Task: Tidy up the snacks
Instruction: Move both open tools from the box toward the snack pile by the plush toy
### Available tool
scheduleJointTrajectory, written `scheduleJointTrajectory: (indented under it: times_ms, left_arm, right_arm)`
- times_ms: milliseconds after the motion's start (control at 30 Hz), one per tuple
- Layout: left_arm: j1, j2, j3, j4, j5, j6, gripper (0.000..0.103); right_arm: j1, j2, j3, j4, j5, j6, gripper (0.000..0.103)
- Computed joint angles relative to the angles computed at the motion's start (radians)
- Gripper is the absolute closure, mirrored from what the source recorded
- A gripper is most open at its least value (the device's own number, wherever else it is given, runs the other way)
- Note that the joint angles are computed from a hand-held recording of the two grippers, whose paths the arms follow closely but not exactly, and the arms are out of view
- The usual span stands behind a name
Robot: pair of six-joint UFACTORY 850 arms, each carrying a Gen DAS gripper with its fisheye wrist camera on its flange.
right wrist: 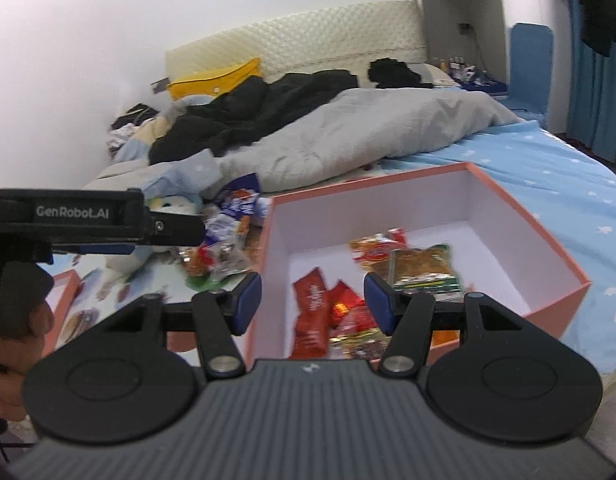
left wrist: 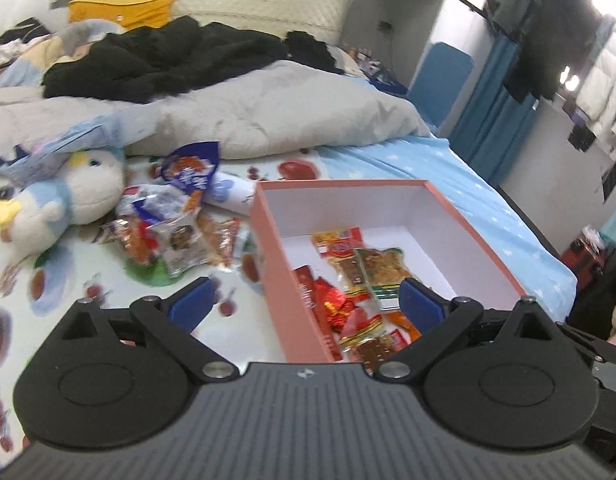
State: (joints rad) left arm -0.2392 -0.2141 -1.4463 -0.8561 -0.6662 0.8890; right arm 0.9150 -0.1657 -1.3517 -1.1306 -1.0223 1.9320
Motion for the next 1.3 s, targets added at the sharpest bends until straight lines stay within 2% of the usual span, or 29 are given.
scheduleJointTrajectory:
  times_ms: [300, 400, 533, 833, 967, 1200, 1233, 1300]
  left_arm:
    - [0.1, 0.059, 0.101, -0.034, 0.017, 0.052, 0.003]
    - [0.135, 0.046, 0.107, -0.038, 0.003, 0.044, 0.003]
    - [0.164, 0.003, 0.094, -0.066, 0.021, 0.067, 0.003]
    - [0.202, -0.194, -0.067, -0.085, 0.061, 0.027, 0.003]
    - [0.21, -0.292, -0.155, -0.133, 0.053, 0.03, 0.004]
    - [0.195, -0.467, -0.347, -0.106, 0.027, -0.018, 0.004]
    - [0.194, -0.489, -0.37, -0.106, 0.021, -0.025, 0.004]
    - [0.191, -0.541, -0.433, -0.091, 0.004, -0.059, 0.004]
  right_arm:
    - [0.026, -0.083, -0.091, 0.011, 0.034, -0.052, 0.044]
    - [0.019, -0.119, -0.125, 0.043, 0.068, -0.086, 0.044]
    - [-0.001, -0.178, -0.184, 0.063, 0.113, -0.134, 0.044]
    - [-0.075, -0.34, -0.349, 0.106, 0.216, -0.306, 0.044]
    - [-0.113, -0.426, -0.436, 0.126, 0.202, -0.371, 0.044]
    - [-0.182, -0.548, -0.571, 0.218, 0.227, -0.51, 0.044]
    - [-0.191, -0.564, -0.592, 0.23, 0.229, -0.529, 0.043]
    - [-0.202, -0.595, -0.631, 0.241, 0.227, -0.558, 0.031]
